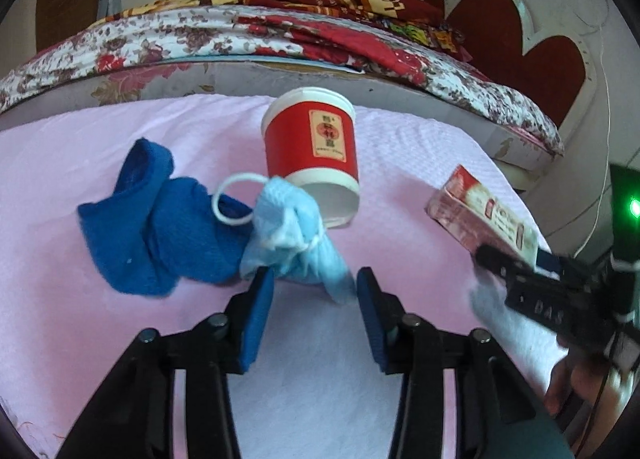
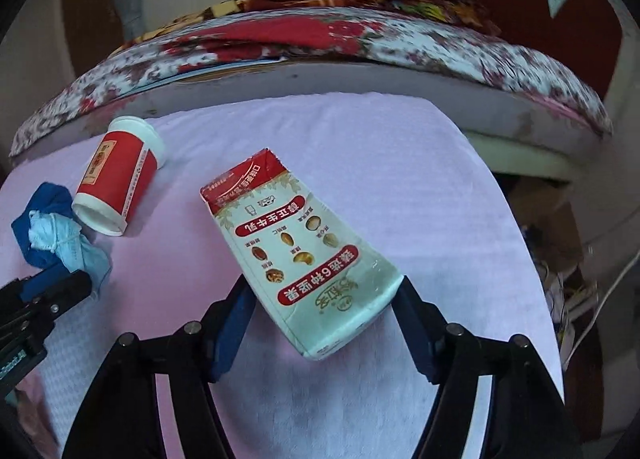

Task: Collect trash
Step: 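Grasp the light-blue face mask with the left tool while the right tool grasps the red-white snack box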

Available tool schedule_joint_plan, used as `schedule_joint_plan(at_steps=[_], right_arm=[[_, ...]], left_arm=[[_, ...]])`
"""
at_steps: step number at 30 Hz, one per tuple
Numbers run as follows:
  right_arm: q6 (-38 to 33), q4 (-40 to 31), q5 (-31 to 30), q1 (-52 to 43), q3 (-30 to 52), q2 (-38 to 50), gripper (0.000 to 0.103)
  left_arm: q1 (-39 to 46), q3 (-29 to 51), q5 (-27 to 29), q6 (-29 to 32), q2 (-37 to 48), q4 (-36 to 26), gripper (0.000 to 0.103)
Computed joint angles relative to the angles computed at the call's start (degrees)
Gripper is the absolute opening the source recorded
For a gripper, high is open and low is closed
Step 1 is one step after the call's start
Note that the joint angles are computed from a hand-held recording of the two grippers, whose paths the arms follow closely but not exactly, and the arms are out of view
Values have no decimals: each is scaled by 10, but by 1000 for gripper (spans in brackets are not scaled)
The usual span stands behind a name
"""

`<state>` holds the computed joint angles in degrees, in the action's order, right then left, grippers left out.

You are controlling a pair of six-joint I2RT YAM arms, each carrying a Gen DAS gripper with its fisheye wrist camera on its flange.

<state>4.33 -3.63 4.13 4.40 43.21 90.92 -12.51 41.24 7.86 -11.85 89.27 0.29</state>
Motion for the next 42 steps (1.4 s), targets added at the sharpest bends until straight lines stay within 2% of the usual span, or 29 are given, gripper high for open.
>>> schedule_joint_plan(at_steps=[2,5,6,8,12,18,24,34,42], right_arm=[[6,-8,-8,0,9,6,72],[11,-15,-14,3,22,16,72],[8,-13,-20,2,17,12,71],[3,-6,-23,4,11,7,69],[-5,11,-7,14,-27,-28,66],[-3,19,-3,10,-84,-103,65],[1,-20,-20,-10,-134,-203,63],[-4,-157,-38,-37,-193,-418,59],[-32,-283,-48,-68,-217,-585,58]], left_arm=[[-4,13,-15,-7,11,-4,44],[7,27,2,-17,22,-14,42],[11,30,8,-15,27,-16,31],[25,28,35,-16,34,-15,19],[44,-5,69,-1,10,1,9],[38,-70,68,30,-76,5,8],[23,-98,55,39,-140,-29,8],[-62,-153,1,38,-272,-91,8],[-144,-172,-44,7,-330,-126,8]])
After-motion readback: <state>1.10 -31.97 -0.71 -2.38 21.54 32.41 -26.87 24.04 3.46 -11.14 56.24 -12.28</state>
